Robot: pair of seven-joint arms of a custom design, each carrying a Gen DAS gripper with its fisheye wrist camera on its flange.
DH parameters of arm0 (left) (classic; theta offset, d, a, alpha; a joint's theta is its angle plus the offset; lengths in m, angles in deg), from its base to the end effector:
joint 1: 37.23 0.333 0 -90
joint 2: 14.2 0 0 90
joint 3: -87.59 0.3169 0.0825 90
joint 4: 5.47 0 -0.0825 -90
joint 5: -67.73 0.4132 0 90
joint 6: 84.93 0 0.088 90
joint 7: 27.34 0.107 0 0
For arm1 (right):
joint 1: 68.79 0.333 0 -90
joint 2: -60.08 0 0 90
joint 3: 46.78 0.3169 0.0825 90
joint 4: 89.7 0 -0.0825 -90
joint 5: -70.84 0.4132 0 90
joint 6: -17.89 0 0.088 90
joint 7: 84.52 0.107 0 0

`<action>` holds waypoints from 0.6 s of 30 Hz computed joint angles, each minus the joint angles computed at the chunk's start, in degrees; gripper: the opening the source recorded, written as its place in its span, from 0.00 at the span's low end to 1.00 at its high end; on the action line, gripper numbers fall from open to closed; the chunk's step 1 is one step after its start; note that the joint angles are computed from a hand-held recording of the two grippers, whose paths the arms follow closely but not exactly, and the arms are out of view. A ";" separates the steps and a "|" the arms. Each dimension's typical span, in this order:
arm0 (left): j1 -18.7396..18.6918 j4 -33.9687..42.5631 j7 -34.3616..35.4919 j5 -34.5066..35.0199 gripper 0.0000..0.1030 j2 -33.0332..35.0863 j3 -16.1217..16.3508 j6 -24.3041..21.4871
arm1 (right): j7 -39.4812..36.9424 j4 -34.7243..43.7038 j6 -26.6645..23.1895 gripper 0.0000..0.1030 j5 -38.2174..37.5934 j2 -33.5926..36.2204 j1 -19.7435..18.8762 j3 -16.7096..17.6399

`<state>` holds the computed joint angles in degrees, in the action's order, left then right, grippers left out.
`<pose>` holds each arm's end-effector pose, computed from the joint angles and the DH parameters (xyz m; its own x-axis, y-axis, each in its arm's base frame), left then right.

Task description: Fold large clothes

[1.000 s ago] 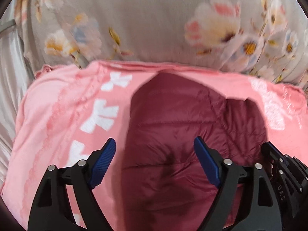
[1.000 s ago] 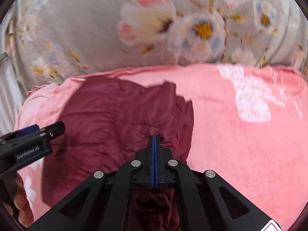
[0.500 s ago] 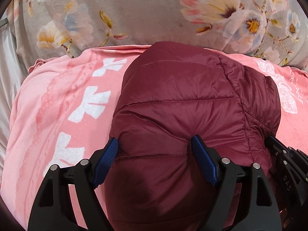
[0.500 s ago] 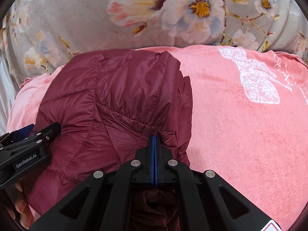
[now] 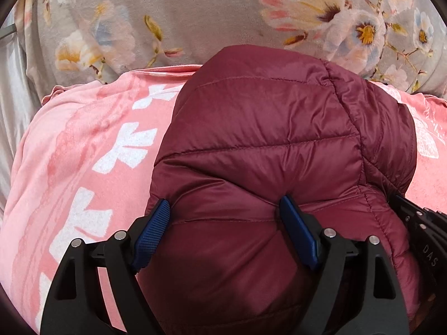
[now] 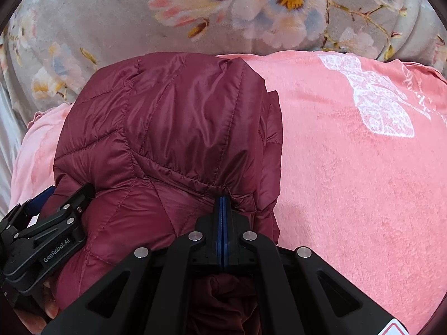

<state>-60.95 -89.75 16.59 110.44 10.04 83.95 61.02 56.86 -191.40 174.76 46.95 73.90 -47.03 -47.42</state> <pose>0.6723 -0.3481 0.5011 -0.0859 -0.9872 -0.1344 -0.6574 0.1575 -0.7369 0.6466 0.2674 0.4922 -0.1098 -0.9669 -0.2302 -0.7176 0.2374 -0.6548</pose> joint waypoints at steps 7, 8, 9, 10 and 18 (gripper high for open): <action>0.66 -0.39 1.52 -1.96 0.79 -0.76 -0.69 -0.94 | 4.62 -2.98 -2.86 0.05 -4.31 -4.76 1.30 -0.23; 1.12 -1.40 2.67 -3.16 0.79 -2.05 -1.23 -1.49 | 6.86 -5.50 -2.11 0.07 -6.32 -7.36 1.38 -0.06; 1.40 -3.80 2.55 -3.30 0.79 -4.34 -1.36 -0.93 | 8.69 -7.92 -1.81 0.08 -7.90 -9.99 1.20 0.56; 1.59 -6.24 1.90 -2.63 0.79 -6.46 -1.36 0.05 | 9.87 -9.87 -1.19 0.08 -8.64 -11.97 0.73 1.33; 4.27 -23.80 -6.66 7.00 0.88 -22.15 -5.27 2.14 | 17.52 -23.75 -0.57 0.16 -12.04 -24.43 -3.57 8.92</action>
<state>-56.68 -113.55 9.93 117.44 -12.11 78.69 63.16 74.38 -215.15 174.19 34.91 49.47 -50.60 -38.50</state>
